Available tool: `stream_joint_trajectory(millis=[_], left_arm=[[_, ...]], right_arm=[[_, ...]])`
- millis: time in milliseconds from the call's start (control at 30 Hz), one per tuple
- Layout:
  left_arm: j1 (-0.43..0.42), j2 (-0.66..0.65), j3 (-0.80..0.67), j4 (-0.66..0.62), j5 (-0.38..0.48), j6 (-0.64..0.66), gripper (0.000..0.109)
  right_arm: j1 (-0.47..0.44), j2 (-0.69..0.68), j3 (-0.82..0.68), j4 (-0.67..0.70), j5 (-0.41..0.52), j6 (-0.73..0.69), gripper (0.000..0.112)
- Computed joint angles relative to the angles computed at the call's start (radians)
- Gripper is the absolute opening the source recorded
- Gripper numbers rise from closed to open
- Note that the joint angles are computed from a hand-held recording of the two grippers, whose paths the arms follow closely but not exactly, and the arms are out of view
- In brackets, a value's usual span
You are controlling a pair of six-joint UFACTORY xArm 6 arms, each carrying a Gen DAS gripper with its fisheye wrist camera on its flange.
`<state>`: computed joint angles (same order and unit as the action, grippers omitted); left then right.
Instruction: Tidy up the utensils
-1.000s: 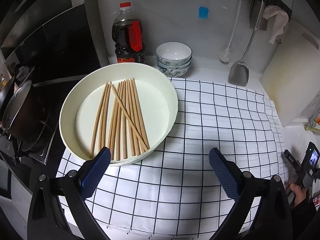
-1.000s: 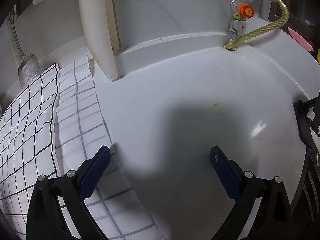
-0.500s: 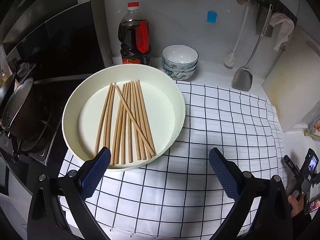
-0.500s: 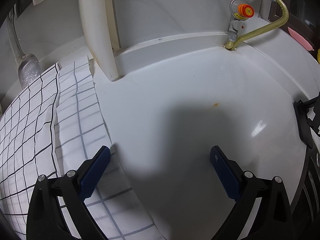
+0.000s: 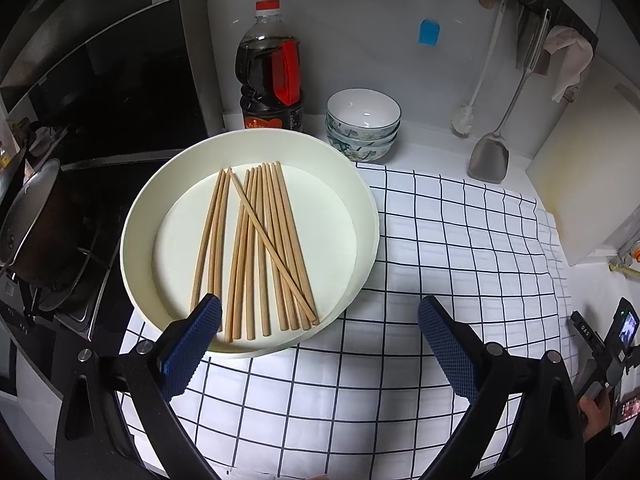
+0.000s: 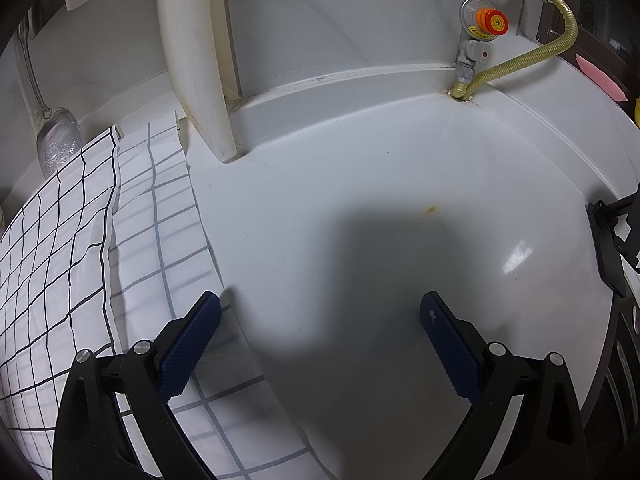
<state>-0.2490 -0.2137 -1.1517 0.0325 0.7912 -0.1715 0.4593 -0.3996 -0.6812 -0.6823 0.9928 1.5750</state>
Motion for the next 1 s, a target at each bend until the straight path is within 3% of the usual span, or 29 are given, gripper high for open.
stream_joint_trajectory(millis=[1000], left_arm=[[0.015,0.025,-0.028,0.02,0.01,0.009,0.097]], right_arm=[[0.0,0.0,0.0,0.0,0.0,0.001,0.095]])
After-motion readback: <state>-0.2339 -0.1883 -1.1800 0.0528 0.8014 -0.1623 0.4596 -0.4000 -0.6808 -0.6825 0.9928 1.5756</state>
